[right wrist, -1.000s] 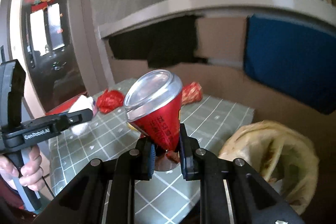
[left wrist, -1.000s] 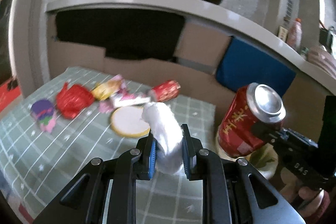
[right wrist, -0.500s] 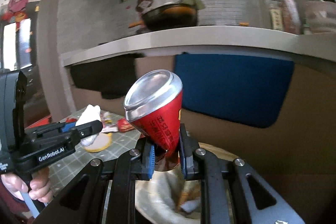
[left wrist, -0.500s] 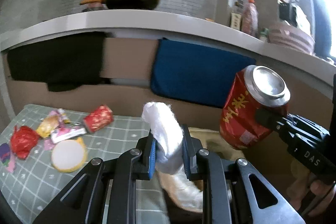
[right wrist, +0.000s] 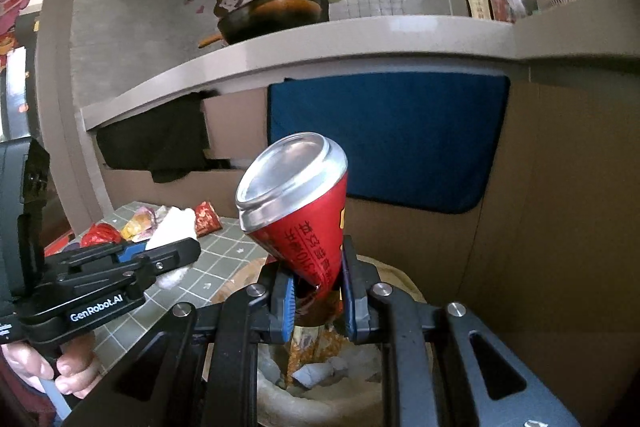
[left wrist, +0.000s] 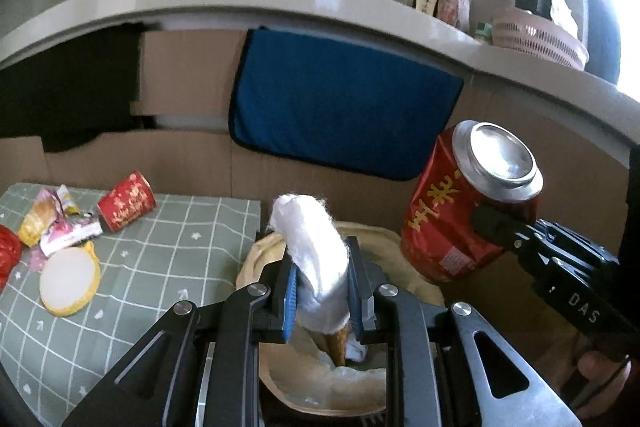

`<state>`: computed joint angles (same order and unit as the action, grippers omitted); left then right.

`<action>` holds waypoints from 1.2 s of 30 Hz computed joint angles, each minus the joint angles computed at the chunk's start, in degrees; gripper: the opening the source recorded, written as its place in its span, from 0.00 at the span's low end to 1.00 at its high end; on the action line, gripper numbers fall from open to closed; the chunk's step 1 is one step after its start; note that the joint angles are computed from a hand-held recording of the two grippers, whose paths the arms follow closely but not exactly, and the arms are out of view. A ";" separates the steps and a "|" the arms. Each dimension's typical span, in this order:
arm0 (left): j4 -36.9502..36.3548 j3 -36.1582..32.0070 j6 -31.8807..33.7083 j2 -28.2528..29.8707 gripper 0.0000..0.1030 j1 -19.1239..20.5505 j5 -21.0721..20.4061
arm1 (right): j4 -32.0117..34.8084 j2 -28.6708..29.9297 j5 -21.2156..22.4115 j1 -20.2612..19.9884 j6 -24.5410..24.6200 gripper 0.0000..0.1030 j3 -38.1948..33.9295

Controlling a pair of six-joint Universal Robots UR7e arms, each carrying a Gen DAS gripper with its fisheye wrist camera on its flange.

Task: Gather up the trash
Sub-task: 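Open both tools to drop the can and tissue into the bin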

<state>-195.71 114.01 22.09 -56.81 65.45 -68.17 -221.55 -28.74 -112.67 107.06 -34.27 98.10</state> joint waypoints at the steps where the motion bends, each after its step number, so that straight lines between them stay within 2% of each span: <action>1: 0.38 -0.17 -0.18 0.22 0.21 0.15 0.01 | 0.26 0.09 0.09 -0.20 0.17 0.17 -0.09; 14: 5.99 -2.96 -3.15 1.88 0.21 2.12 -1.51 | 4.38 1.72 -0.39 -1.90 2.20 0.17 -2.47; 18: 11.77 -4.61 -5.87 1.52 0.39 3.89 -6.28 | 4.60 1.99 -0.14 -2.64 3.88 0.19 -2.84; 20: 12.04 -4.87 -6.18 1.61 0.46 4.26 -6.88 | 4.49 2.32 -0.78 -2.86 4.27 0.35 -3.19; 22: 12.11 -5.00 -6.25 1.65 0.47 4.33 -6.49 | 4.73 2.45 -0.83 -3.25 4.75 0.42 -3.20; 30: 11.33 -4.43 -7.89 1.05 0.47 4.81 -4.01 | 6.73 2.74 -1.25 -4.26 6.93 0.42 -3.21; 36: 7.28 -2.71 -8.08 0.42 0.47 5.11 -0.43 | 8.02 3.47 -1.93 -4.55 7.16 0.42 -3.67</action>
